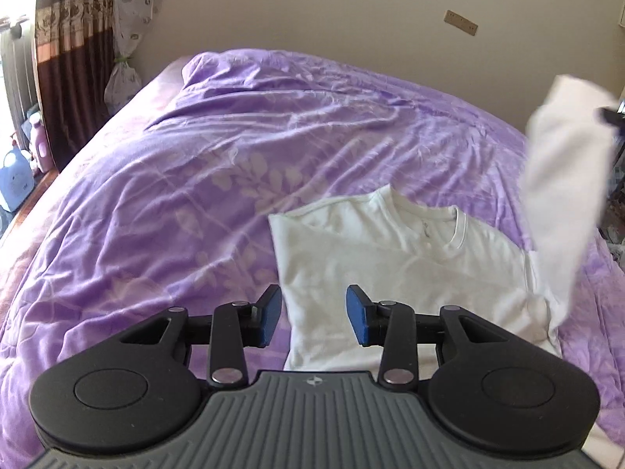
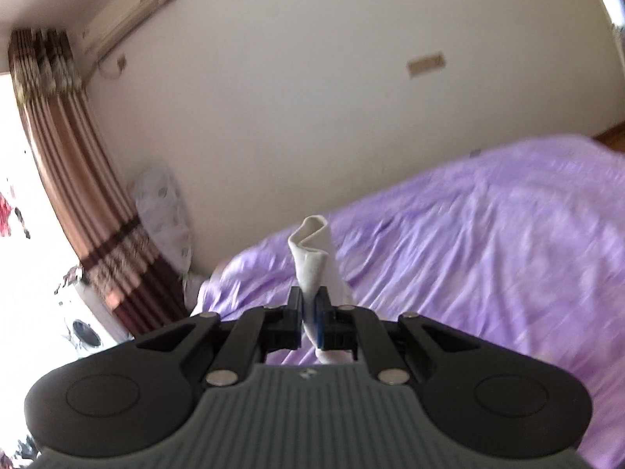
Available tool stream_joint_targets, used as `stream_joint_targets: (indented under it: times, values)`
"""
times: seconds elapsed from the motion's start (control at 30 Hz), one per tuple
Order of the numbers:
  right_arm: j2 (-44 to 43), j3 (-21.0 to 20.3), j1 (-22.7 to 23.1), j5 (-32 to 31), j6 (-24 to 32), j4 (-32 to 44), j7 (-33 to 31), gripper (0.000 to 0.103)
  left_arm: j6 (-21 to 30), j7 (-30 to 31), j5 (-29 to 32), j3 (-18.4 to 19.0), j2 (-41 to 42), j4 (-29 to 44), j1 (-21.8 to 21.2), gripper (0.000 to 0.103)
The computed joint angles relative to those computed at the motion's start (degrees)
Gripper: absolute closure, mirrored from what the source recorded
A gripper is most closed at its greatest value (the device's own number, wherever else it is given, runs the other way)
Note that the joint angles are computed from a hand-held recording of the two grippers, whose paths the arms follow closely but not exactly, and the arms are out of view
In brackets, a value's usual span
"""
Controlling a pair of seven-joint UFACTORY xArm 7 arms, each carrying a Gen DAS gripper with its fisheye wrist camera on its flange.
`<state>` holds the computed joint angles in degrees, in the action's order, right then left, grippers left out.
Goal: Fold small clothes
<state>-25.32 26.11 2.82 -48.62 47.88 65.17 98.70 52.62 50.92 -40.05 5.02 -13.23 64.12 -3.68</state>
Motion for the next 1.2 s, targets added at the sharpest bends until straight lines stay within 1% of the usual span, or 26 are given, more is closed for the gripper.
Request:
stream_joint_targets:
  times: [0.03, 0.1, 0.2, 0.23, 0.3, 0.37, 0.4, 0.47, 0.5, 0.53, 0.57, 0.63, 0.67, 0.7, 0.77, 0.8, 0.87, 0.93, 1.0, 1.07, 1.13, 1.2]
  values:
    - [3.7, 2.0, -0.8, -1.2, -0.6, 1.4, 2.5, 0.102, 0.0, -0.1, 0.1, 0.2, 0.1, -0.1, 0.2, 0.058]
    - [11.9, 5.1, 0.1, -4.2, -1.4, 4.8, 7.8, 0.102, 1.6, -0.3, -0.1, 0.8, 1.7, 1.0, 0.7, 0.063]
    - [25.2, 7.0, 2.9, -9.0, -2.3, 10.2, 11.8, 0.102, 7.2, -0.7, -2.2, 1.9, 4.8, 4.0, 2.2, 0.065]
    - [29.1, 6.8, 4.2, -9.8, -3.1, 11.4, 12.7, 0.102, 8.5, -0.5, -3.0, 1.9, 5.5, 4.7, 2.9, 0.065]
    - [36.5, 6.1, 6.5, -10.5, -6.8, 13.6, 13.5, 0.102, 9.6, 0.0, -3.4, 1.5, 6.4, 5.2, 4.1, 0.065]
    - [42.3, 5.1, 7.8, -9.5, -11.6, 15.0, 11.8, 0.101, 11.1, 0.8, -3.7, 1.1, 7.2, 5.7, 5.0, 0.065]
    - [45.0, 4.8, 8.6, -8.8, -12.8, 16.0, 10.7, 0.099, 12.0, 1.2, -3.9, 0.9, 7.7, 6.0, 5.4, 0.065]
    - [48.1, 4.1, 9.9, -7.5, -15.5, 17.2, 9.3, 0.086, 12.7, 2.1, -4.4, 0.4, 8.3, 6.1, 6.0, 0.064]
    - [48.4, 3.7, 10.8, -7.3, -16.9, 16.8, 9.7, 0.084, 12.5, 2.1, -4.6, 0.0, 8.5, 5.9, 6.1, 0.063]
    - [48.6, 2.9, 11.3, -7.4, -18.5, 16.6, 10.0, 0.079, 12.4, 1.9, -4.8, -0.3, 8.8, 6.0, 6.2, 0.061]
    - [48.5, 2.3, 11.7, -7.1, -19.7, 16.3, 9.8, 0.072, 12.4, 1.7, -5.1, -0.5, 9.0, 5.9, 6.3, 0.057]
    - [47.1, 1.8, 11.6, -5.2, -20.8, 15.4, 7.1, 0.064, 12.3, 0.5, -6.1, -0.9, 10.0, 6.3, 6.5, 0.051]
    - [45.7, 1.7, 11.4, -3.8, -20.7, 14.4, 5.3, 0.061, 12.2, -0.2, -6.7, -1.2, 10.4, 6.4, 6.5, 0.047]
    - [43.6, 1.6, 10.3, -1.9, -21.4, 12.5, 3.0, 0.059, 12.1, -0.7, -7.1, -1.5, 10.8, 6.6, 6.5, 0.043]
    - [39.0, 1.4, 9.0, 1.9, -21.7, 8.6, -0.8, 0.053, 10.4, -2.1, -6.9, -2.4, 11.5, 6.5, 6.2, 0.043]
    - [36.2, 1.3, 8.3, 4.7, -21.2, 6.5, -3.5, 0.053, 9.2, -3.0, -6.4, -2.9, 11.9, 6.3, 5.9, 0.042]
    - [30.5, 0.8, 7.6, 10.0, -18.1, 2.1, -8.9, 0.053, 7.1, -4.8, -5.1, -3.9, 12.9, 6.0, 5.2, 0.042]
    - [24.0, -0.8, 7.8, 14.7, -15.5, -3.3, -13.1, 0.053, 3.9, -6.4, -3.9, -4.8, 13.5, 4.9, 4.3, 0.042]
    - [16.2, -3.5, 9.0, 19.9, -12.1, -9.9, -16.5, 0.053, 2.5, -7.2, -3.0, -5.4, 14.3, 4.4, 3.7, 0.043]
    - [8.8, -6.6, 10.8, 23.2, -9.6, -16.4, -18.4, 0.053, 1.3, -7.4, -2.4, -6.0, 14.4, 3.4, 3.1, 0.043]
    - [1.8, -8.3, 12.2, 25.4, -4.6, -21.6, -20.5, 0.052, -1.6, -7.4, -0.1, -6.8, 13.7, 1.8, 2.1, 0.044]
    - [-5.5, -9.2, 13.2, 27.7, 1.4, -26.4, -23.9, 0.052, -4.1, -7.1, 3.0, -7.3, 13.2, 0.4, 1.0, 0.049]
